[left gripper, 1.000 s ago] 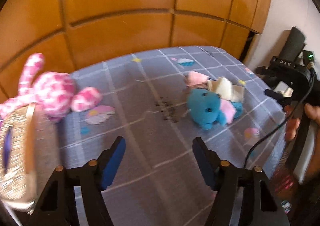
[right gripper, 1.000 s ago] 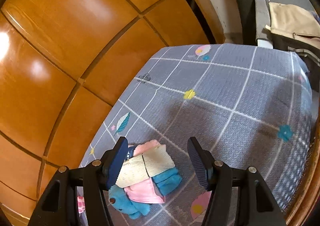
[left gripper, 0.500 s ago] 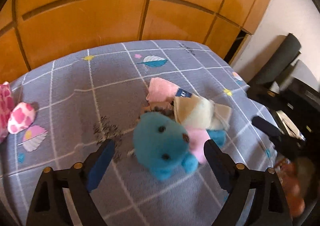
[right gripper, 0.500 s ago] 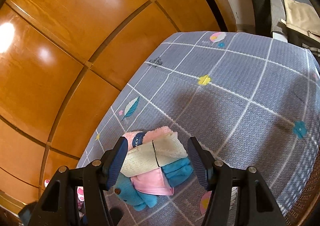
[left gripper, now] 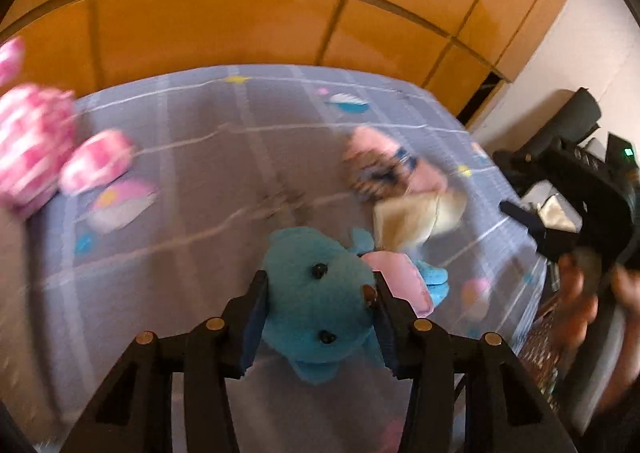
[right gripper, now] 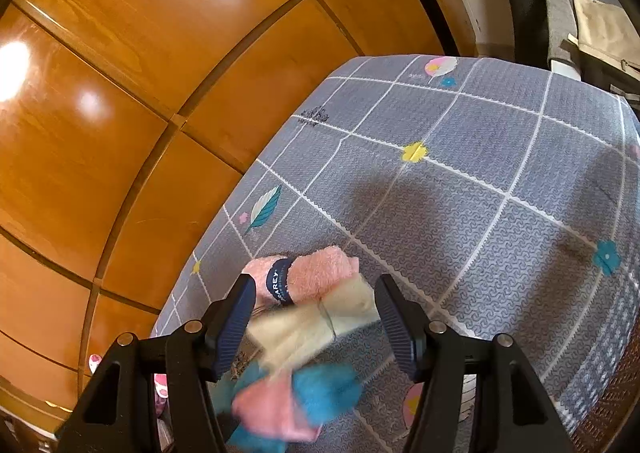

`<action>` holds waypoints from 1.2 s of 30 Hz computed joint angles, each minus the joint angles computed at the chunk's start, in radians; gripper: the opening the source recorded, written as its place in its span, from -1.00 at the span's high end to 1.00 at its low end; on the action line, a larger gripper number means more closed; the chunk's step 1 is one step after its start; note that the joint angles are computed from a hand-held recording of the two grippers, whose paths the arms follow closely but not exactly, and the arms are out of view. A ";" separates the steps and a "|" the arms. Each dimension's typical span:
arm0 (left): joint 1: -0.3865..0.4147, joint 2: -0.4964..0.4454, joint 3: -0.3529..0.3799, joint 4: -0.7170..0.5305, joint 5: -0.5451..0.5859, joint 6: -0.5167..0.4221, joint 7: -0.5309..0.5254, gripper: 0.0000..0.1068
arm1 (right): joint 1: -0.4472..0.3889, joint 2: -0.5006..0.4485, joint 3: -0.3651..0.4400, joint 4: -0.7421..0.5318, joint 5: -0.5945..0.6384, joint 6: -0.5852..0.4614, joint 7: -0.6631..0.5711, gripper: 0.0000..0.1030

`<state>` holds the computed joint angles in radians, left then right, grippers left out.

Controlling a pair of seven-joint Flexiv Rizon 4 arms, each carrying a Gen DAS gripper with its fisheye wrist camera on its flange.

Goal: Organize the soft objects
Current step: 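Grasp the blue plush bear with the left gripper while the right grasps the brown scrunchie, then lift the brown scrunchie with the right gripper while the left holds the blue bear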

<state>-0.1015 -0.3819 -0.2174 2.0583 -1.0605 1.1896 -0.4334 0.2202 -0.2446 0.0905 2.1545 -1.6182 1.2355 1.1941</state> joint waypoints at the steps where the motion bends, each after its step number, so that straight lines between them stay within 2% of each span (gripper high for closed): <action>1: 0.006 0.010 0.014 0.013 0.012 -0.006 -0.010 0.07 | 0.000 -0.004 0.000 -0.003 0.007 0.006 -0.011 -0.21; 3: 0.021 0.035 0.043 0.048 0.025 -0.012 -0.039 0.07 | 0.000 -0.016 -0.001 -0.011 0.020 0.025 -0.033 -0.21; 6: 0.038 0.061 0.054 0.088 0.006 -0.011 -0.017 0.03 | 0.004 -0.047 -0.003 -0.029 0.075 0.069 -0.108 -0.21; 9: 0.034 0.097 0.053 0.137 -0.060 0.021 0.066 -0.01 | 0.040 -0.061 -0.002 -0.040 0.183 0.052 -0.252 -0.21; 11: 0.021 0.104 0.054 0.151 -0.094 0.041 0.109 -0.02 | 0.062 -0.081 -0.014 -0.066 0.206 0.074 -0.339 -0.21; 15: 0.001 0.103 0.059 0.152 -0.152 0.056 0.158 -0.08 | 0.102 -0.153 0.018 -0.141 0.465 0.041 -0.668 -0.21; 18: -0.011 0.093 0.064 0.145 -0.174 0.061 0.171 -0.18 | 0.095 -0.229 0.081 -0.224 0.695 -0.018 -0.892 -0.20; 20: -0.018 0.084 0.066 0.142 -0.180 0.070 0.178 -0.21 | 0.113 -0.253 0.083 -0.260 0.765 -0.072 -0.948 -0.18; 22: -0.017 0.076 0.068 0.138 -0.170 0.062 0.169 -0.26 | 0.123 -0.280 0.079 -0.284 0.821 -0.077 -0.996 0.10; 23: -0.014 0.072 0.066 0.138 -0.177 0.055 0.170 -0.30 | 0.121 -0.291 0.087 -0.294 0.858 -0.079 -1.032 0.61; 24: -0.014 0.068 0.064 0.136 -0.186 0.056 0.175 -0.30 | 0.126 -0.295 0.084 -0.297 0.880 -0.078 -1.052 0.83; 26: -0.013 0.060 0.061 0.133 -0.198 0.049 0.184 -0.30 | 0.152 -0.290 0.057 -0.292 0.886 -0.066 -1.077 0.87; 28: -0.013 0.061 0.061 0.133 -0.207 0.040 0.188 -0.16 | 0.182 -0.283 0.015 -0.273 0.869 0.002 -1.084 0.88; 30: -0.021 0.065 0.058 0.137 -0.225 0.052 0.211 -0.10 | 0.196 -0.282 -0.005 -0.260 0.887 0.068 -1.103 0.88; 33: -0.032 0.070 0.061 0.140 -0.247 0.061 0.243 -0.06 | 0.138 -0.324 0.080 -0.278 1.006 0.155 -1.234 0.88; 36: -0.035 0.072 0.070 0.142 -0.247 0.051 0.229 -0.05 | 0.101 -0.357 0.162 -0.326 1.086 0.100 -1.358 0.88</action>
<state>-0.1362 -0.3095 -0.1478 2.1999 -1.3071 1.2401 -0.2041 0.3211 -0.6021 0.2525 1.8286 -0.5326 1.3356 -0.1640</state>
